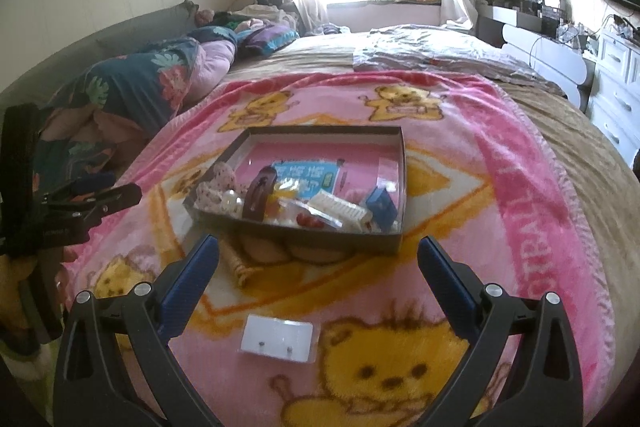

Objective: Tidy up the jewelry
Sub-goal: 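Lift both open tools away from the tray box, then grasp the bagged white stud-earring card with the right tool while the left tool grasps the beige spring hair tie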

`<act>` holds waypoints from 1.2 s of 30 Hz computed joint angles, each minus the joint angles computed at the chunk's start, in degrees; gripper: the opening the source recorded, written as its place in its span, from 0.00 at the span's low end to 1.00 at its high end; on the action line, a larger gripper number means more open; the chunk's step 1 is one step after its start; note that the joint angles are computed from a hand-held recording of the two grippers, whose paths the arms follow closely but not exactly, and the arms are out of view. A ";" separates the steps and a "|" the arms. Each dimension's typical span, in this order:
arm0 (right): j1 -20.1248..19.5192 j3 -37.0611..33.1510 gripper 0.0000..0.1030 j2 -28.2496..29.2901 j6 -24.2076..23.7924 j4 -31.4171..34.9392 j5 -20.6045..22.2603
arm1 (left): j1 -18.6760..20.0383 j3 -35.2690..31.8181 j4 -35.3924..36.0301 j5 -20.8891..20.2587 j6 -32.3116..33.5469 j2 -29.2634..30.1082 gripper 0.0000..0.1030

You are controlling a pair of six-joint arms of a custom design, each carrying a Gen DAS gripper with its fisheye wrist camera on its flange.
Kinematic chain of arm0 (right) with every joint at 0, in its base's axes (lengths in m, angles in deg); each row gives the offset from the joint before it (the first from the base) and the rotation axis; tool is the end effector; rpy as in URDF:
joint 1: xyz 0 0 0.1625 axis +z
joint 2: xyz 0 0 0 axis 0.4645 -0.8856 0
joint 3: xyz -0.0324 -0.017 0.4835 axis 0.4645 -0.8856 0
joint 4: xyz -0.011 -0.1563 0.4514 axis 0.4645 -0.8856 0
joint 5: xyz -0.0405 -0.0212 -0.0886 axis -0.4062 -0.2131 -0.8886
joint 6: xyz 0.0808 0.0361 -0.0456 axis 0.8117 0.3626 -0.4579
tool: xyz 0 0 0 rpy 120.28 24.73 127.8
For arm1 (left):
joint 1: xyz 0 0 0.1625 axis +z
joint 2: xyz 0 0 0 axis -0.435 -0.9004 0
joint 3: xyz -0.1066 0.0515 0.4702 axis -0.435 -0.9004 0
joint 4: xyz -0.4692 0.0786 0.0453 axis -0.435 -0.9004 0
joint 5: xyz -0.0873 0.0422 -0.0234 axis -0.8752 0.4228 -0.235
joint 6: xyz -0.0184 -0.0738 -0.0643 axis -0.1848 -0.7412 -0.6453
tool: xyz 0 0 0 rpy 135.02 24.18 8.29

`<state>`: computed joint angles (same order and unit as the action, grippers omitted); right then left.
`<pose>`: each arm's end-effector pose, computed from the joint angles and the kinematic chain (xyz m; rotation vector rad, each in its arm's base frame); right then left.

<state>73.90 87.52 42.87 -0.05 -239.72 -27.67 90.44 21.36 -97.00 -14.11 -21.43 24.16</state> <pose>0.2468 -0.7462 0.1470 0.5827 -2.3931 0.9792 -0.1636 -0.7878 0.2453 0.6682 2.3707 -0.8859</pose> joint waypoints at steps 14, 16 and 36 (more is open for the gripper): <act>-0.23 1.51 0.96 1.66 0.90 3.66 -1.37 | 1.10 2.80 0.63 1.35 -1.34 -0.88 0.91; -0.25 1.69 0.96 2.13 1.25 4.44 -1.65 | 1.40 3.18 0.90 1.79 -1.55 -0.95 0.91; -2.05 -2.56 0.96 8.20 5.87 10.34 -5.69 | 3.13 1.65 5.69 1.85 -0.76 2.44 0.91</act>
